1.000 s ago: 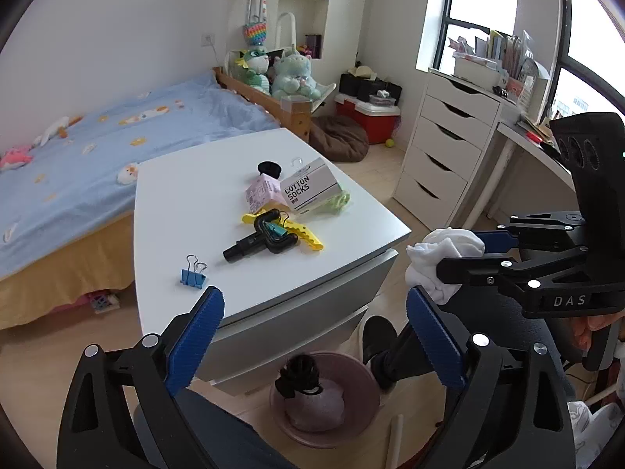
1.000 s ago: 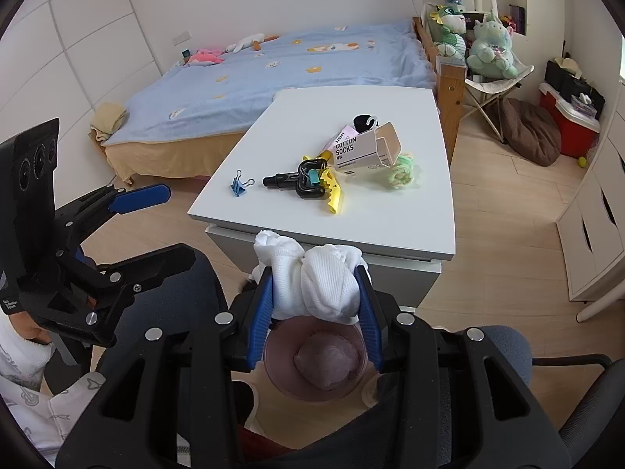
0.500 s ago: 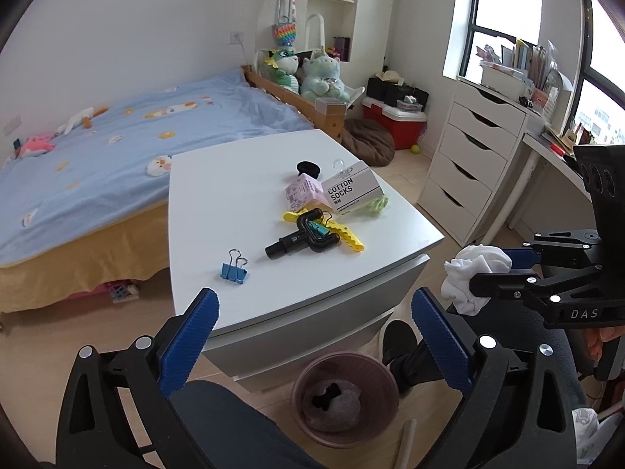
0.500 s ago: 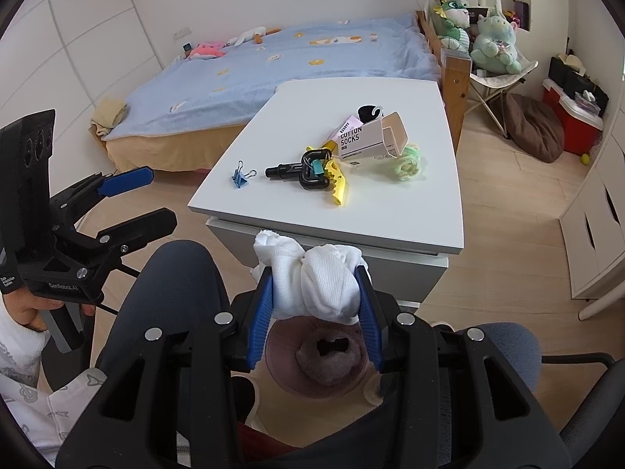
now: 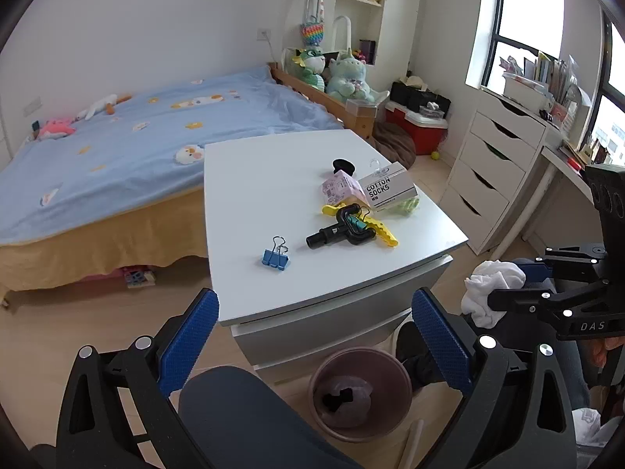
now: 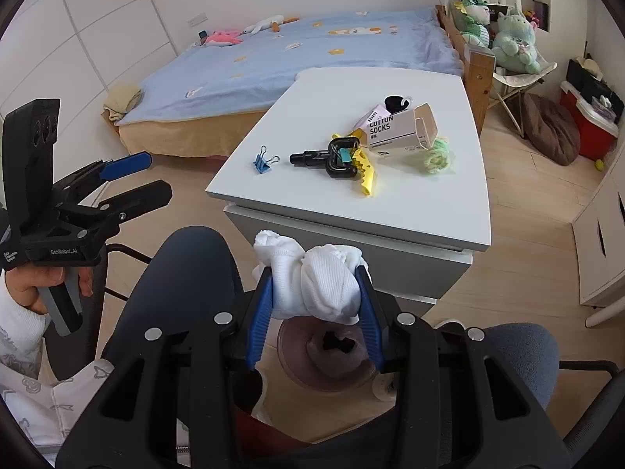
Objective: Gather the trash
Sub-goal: 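Lower the white socks into the pink bin and open the right gripper, then grasp the blue binder clip on the table with the left gripper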
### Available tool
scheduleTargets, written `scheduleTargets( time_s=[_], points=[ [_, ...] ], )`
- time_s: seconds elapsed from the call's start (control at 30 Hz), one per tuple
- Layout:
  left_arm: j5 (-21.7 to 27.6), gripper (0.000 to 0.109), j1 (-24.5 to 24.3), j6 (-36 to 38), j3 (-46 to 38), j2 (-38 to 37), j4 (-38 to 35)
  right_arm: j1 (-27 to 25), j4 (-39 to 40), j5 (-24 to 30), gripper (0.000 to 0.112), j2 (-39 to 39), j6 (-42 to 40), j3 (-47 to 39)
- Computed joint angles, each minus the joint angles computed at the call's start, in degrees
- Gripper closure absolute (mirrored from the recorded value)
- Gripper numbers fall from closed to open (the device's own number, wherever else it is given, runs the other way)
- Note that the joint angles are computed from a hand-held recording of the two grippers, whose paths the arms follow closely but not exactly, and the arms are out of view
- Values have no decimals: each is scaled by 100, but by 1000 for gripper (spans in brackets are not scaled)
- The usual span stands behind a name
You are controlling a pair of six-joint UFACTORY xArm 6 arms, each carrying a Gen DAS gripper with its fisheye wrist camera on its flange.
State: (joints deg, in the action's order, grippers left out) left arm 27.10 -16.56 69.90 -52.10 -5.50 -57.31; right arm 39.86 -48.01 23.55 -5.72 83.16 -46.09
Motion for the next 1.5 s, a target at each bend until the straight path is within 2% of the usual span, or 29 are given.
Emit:
scheduleTargets(
  time_s=[0.07, 0.1, 0.17, 0.23, 0.3, 0.4, 0.97, 1.13, 1.33, 1.5],
  points=[
    [-2, 13, 19, 8, -8, 6, -16, -16, 52, -113, 71, 53, -81, -28],
    [-7, 13, 21, -3, -17, 11, -15, -13, 76, -144, 66, 74, -128, -44],
    [-22, 13, 26, -16, -31, 29, -15, -9, 73, -162, 57, 120, -186, -82],
    [-30, 13, 33, -15, -31, 33, -25, -9, 31, -182, 36, 155, -184, -110],
    [-36, 13, 33, -19, -36, 51, -26, 13, -62, -69, 22, 179, -125, -153],
    [10, 13, 38, 11, -41, 65, -47, -1, -58, -38, 15, 182, -80, -153],
    [235, 13, 43, 211, -143, 161, -185, -59, -302, 390, 14, 11, 364, -123],
    [335, 13, 76, -263, -449, 459, 140, -109, -344, 439, 14, 17, 349, -191],
    [317, 13, 76, -60, -863, 845, -40, -151, -358, 567, 14, 3, 305, -275],
    [315, 13, 24, -41, -1273, 1237, 270, -193, -296, 535, 14, 37, 178, -309]
  ],
)
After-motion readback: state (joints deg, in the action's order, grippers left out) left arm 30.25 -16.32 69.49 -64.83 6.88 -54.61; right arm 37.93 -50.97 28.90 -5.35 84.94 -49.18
